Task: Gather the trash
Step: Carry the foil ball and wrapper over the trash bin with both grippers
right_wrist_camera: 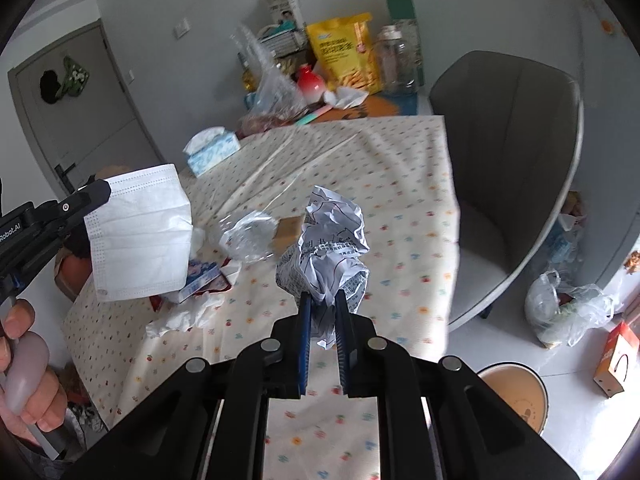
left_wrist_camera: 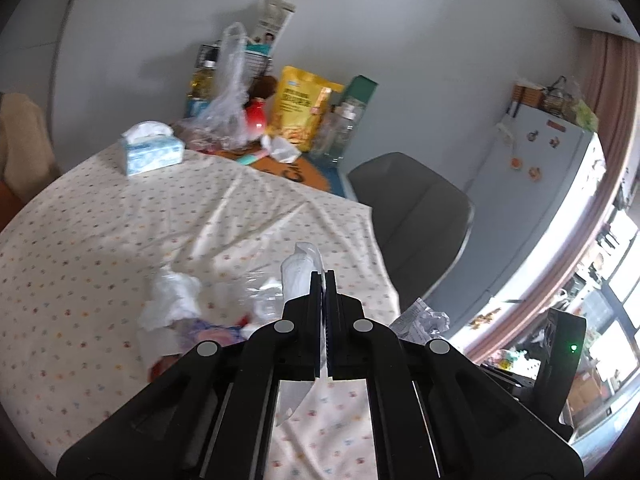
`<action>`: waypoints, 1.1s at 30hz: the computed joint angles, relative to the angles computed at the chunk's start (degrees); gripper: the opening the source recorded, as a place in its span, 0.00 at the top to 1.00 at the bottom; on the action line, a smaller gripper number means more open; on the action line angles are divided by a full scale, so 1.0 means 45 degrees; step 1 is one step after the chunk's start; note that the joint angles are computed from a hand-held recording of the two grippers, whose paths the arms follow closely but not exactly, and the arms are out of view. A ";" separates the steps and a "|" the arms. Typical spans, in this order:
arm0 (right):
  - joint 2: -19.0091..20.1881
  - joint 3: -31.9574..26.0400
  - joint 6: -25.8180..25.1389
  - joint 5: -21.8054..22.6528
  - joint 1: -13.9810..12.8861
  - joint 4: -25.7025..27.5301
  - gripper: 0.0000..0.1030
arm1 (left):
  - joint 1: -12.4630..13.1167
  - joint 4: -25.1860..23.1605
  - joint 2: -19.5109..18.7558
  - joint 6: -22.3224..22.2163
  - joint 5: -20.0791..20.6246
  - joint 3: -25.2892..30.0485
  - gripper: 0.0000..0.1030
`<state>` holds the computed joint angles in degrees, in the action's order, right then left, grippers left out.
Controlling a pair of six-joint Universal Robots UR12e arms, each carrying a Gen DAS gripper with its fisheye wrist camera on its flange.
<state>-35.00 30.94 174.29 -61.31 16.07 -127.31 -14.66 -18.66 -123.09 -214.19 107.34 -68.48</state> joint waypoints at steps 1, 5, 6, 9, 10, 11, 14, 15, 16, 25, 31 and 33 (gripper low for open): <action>-0.0046 0.0082 0.0052 -0.0031 -0.0045 -0.0084 0.88 | -0.0037 -0.0034 -0.0100 0.0123 -0.0064 0.0182 0.97; -0.0347 0.0621 0.0424 -0.0298 -0.0260 -0.0705 0.88 | -0.0125 -0.0251 -0.0588 0.0414 -0.0558 0.0996 0.97; -0.0436 0.0788 0.0540 -0.0363 -0.0326 -0.0861 0.88 | -0.0141 -0.0308 -0.0693 0.0455 -0.0648 0.1158 0.97; -0.0588 0.1059 0.0832 -0.0710 -0.0478 -0.1131 0.88 | -0.0181 -0.0618 -0.1207 0.0646 -0.1232 0.1997 0.97; -0.0640 0.1143 0.0886 -0.0839 -0.0544 -0.1176 0.88 | -0.0208 -0.0752 -0.1423 0.0765 -0.1388 0.2347 0.97; -0.0685 0.1210 0.0927 -0.0958 -0.0597 -0.1214 0.88 | -0.0232 -0.0878 -0.1628 0.0867 -0.1602 0.2677 0.97; -0.0879 0.1586 0.1153 -0.1354 -0.0810 -0.1381 0.88 | -0.0335 -0.1414 -0.2238 0.1138 -0.2113 0.3688 0.97; -0.0931 0.1706 0.1280 -0.1475 -0.0889 -0.1427 0.88 | -0.0371 -0.1690 -0.2507 0.1217 -0.2353 0.4137 0.97; -0.0976 0.1818 0.1368 -0.1578 -0.0944 -0.1475 0.88 | -0.0392 -0.1879 -0.2688 0.1269 -0.2502 0.4433 0.97; -0.1108 0.2671 0.2356 -0.2459 -0.1484 -0.1264 0.88 | -0.0725 -0.4609 -0.4873 0.1814 -0.3645 0.8134 0.97; -0.0958 0.3066 0.2609 -0.2865 -0.1714 -0.0625 0.88 | -0.0914 -0.6690 -0.6515 0.2078 -0.4134 1.1089 0.97; -0.0814 0.3009 0.2662 -0.2855 -0.1792 -0.0269 0.88 | -0.0950 -0.7412 -0.7065 0.2142 -0.4246 1.2132 0.97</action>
<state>-38.67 44.48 186.27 -74.15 8.00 -128.52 -18.93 -52.02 -154.88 -204.55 88.23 -13.89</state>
